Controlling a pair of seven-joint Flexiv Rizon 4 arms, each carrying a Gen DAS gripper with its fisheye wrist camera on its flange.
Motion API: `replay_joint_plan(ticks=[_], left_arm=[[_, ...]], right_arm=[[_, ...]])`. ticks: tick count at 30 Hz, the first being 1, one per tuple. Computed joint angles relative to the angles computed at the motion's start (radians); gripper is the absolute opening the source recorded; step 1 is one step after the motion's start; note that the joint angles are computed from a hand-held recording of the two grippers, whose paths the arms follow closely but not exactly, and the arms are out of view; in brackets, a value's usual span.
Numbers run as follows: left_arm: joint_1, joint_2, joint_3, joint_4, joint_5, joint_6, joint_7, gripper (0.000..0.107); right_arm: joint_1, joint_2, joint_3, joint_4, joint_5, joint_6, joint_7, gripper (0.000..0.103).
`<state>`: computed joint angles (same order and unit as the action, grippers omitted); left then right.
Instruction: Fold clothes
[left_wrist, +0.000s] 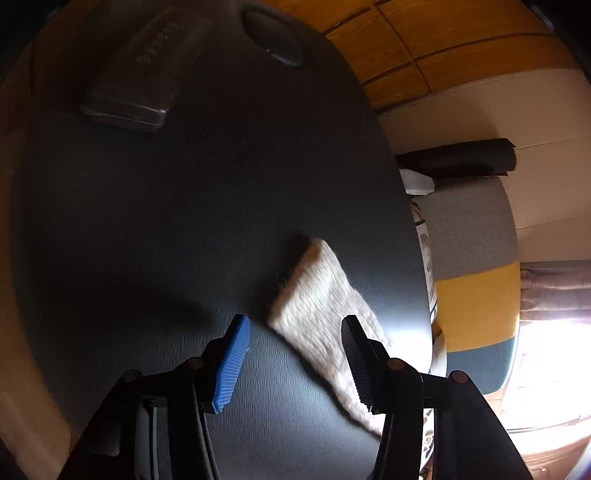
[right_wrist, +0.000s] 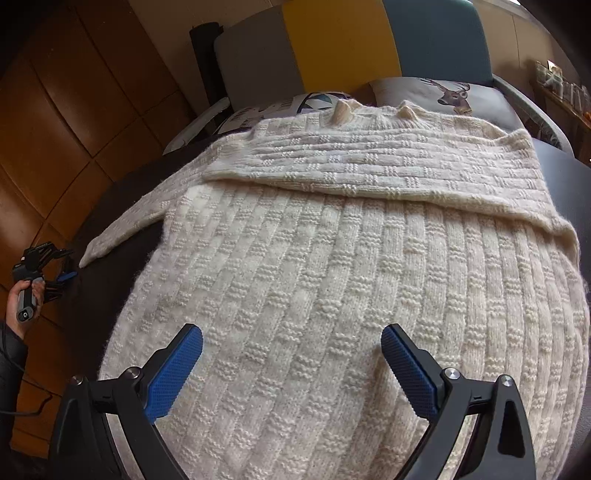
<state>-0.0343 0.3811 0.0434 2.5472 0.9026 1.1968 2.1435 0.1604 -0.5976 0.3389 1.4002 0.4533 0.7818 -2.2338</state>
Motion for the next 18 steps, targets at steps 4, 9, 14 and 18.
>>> replay_joint_plan(ticks=[4, 9, 14, 18], left_arm=[[0.035, -0.072, 0.01, -0.038, 0.042, 0.05, 0.012, 0.052], [-0.009, -0.126, 0.067, -0.059, -0.126, 0.014, 0.234, 0.02], [0.017, -0.138, 0.04, -0.047, -0.139, 0.032, 0.22, 0.006], [0.03, -0.099, -0.006, -0.055, -0.059, 0.007, 0.128, 0.006]], right_arm=[[0.017, 0.01, 0.002, -0.002, -0.017, 0.005, -0.012, 0.1], [0.079, -0.025, -0.019, -0.065, -0.077, 0.064, -0.017, 0.1], [0.232, -0.21, -0.17, -0.295, -0.311, 0.148, 0.224, 0.083], [0.258, -0.365, -0.217, -0.52, -0.429, -0.009, 0.409, 0.073]])
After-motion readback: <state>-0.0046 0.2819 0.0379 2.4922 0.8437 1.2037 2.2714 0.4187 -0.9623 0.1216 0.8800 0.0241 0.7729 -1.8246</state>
